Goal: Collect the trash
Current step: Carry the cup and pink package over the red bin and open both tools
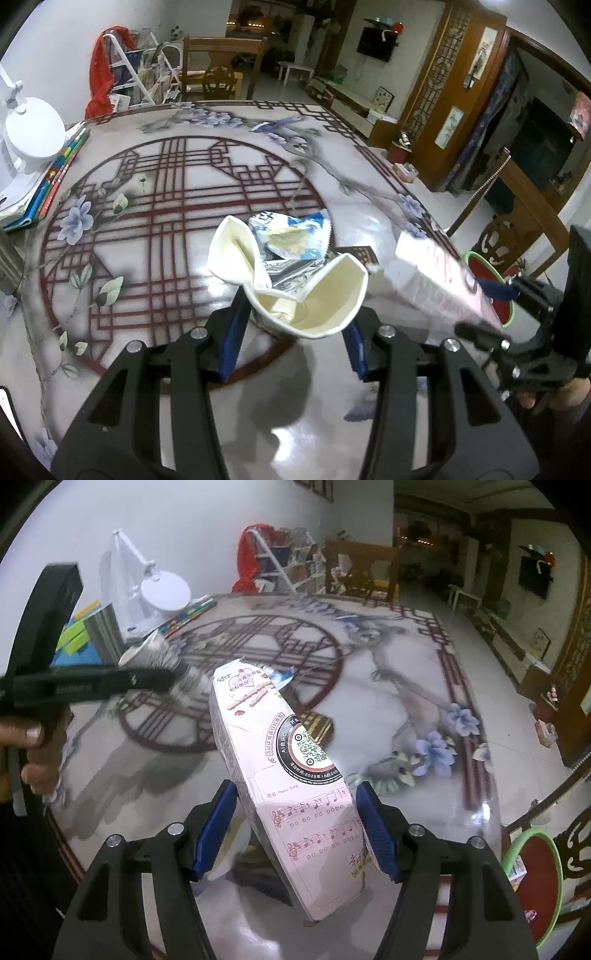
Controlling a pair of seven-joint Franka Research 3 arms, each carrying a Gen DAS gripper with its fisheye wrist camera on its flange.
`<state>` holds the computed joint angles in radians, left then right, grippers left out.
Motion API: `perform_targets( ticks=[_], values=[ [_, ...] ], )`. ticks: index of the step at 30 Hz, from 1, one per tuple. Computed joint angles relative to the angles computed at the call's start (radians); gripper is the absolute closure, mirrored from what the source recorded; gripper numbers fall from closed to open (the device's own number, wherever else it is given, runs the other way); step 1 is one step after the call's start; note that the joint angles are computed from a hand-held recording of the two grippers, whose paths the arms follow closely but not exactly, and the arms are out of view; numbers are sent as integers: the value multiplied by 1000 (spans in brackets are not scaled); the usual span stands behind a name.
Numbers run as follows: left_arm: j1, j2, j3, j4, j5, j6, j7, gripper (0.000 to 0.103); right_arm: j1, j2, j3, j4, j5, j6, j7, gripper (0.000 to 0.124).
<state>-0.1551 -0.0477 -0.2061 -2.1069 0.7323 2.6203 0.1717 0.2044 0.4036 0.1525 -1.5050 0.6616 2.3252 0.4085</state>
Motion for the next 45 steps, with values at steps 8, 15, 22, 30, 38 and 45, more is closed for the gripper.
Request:
perform_targets(
  ticks=[8,15,22,30,38,45],
  values=[
    [-23,29,-10,30,-23,5,31,58,-23,-16,-11,-7,32,36,20,59],
    [-61,92,-13,110,-25,-7,72,58,-46,-16,-24,2,38,64,71,59],
    [-103,170,-5,206,-45,-26,130,58,-74,-7,-25,28,52,68,99,59],
    [-141,252,13,303,-77,-31,177,58,-101,12,-25,72,73,49,125,59],
    [-184,381,26,492,-122,-51,284,58,-129,64,-36,182,59,29,193,59],
    [-226,560,30,772,-209,-98,452,58,-164,143,-39,320,34,14,285,59]
  ],
)
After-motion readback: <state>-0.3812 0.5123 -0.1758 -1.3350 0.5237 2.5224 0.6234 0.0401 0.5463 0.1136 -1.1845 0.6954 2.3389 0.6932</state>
